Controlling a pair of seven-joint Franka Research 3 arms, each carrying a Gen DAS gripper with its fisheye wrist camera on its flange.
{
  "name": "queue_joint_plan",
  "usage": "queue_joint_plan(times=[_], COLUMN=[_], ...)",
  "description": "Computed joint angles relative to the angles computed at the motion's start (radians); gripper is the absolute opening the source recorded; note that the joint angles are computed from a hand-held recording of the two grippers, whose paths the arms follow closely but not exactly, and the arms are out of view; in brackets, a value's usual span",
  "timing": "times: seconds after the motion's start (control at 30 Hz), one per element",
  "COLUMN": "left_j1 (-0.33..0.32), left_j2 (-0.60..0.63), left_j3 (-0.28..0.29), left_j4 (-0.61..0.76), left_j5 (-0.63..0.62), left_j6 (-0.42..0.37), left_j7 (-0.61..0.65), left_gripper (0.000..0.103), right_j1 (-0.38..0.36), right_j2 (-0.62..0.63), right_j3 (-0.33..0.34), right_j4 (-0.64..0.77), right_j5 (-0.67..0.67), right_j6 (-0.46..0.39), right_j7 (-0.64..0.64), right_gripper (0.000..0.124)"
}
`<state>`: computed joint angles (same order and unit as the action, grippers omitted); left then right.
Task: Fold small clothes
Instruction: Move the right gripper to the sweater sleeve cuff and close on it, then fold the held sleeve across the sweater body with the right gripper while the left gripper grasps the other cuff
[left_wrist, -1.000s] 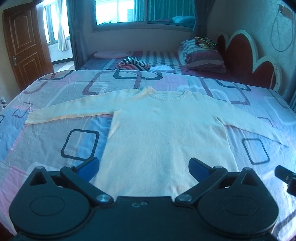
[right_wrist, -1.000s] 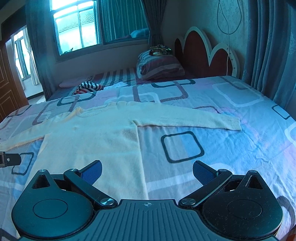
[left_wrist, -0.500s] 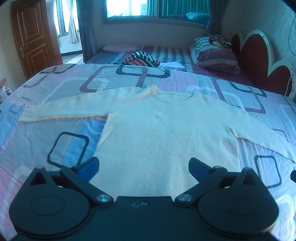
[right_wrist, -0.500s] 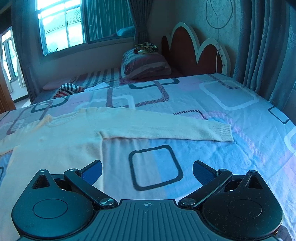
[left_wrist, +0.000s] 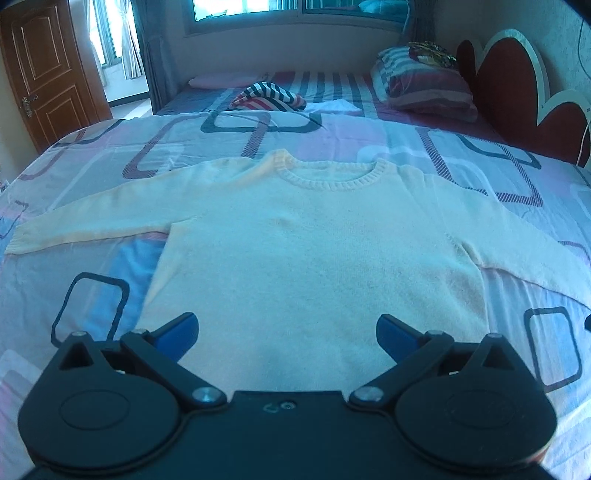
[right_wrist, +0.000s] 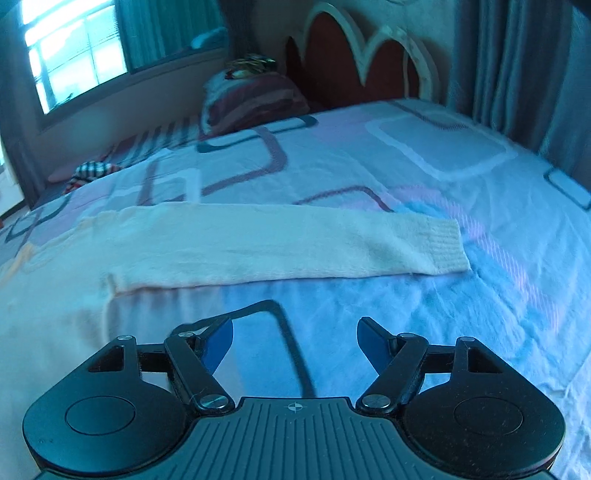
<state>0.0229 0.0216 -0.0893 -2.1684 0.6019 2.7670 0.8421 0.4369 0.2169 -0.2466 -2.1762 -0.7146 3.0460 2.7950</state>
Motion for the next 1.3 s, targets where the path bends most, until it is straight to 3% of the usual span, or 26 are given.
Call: queue_joint_plan(times=[0.1,0.33,0.63,0.67,0.73,0.9,1.13,1.3], left_j1=[-0.005,-0.013,-0.006,-0.005,-0.001,0.013,0.04,0.052], left_j2=[0.024,0.064,0.093,0.095,0.097,0.1,0.1,0.101], left_j3=[0.0,0.01,0.021,0.022,0.021,0.013,0.0,0.017], left_j4=[0.026,0.074,0.096,0.097,0.098,0.096,0.083,0.087], left_j5=[0.017,0.031,-0.003,-0.005,-0.022,-0.118,-0.296,-0.329], left_j6=[-0.016,-0.05,-0.054,-0.052,-0.052,-0.042,0.001,0.021], left_j7=[-0.003,-0.015,0.014,0.02,0.042,0.123,0.261,0.292], left_gripper=[0.102,0.1,0.097,0.096,0.095,0.09,0.083,0.079], right_j1=[-0.058,-0.108,0.034,0.067,0.12,0.148,0.237,0.184], right_j2=[0.044,0.133,0.246,0.26,0.283,0.294,0.279,0.283], right_j3=[0.037,0.063,-0.13,-0.168,-0.233,-0.267,-0.331,-0.199], right_j4=[0.022,0.08,0.169,0.177,0.189,0.183,0.194,0.3], right_j5=[0.12,0.343,0.442,0.448,0.46,0.522,0.554,0.573], right_j6=[0.006,-0.015,0.042,0.047,0.052,0.091,0.176,0.197], right_j7=[-0.094,-0.248,-0.188,-0.173,-0.159,-0.195,-0.298,-0.417], right_gripper=[0.074,0.074,0.073,0.066,0.035,0.004,0.003,0.003])
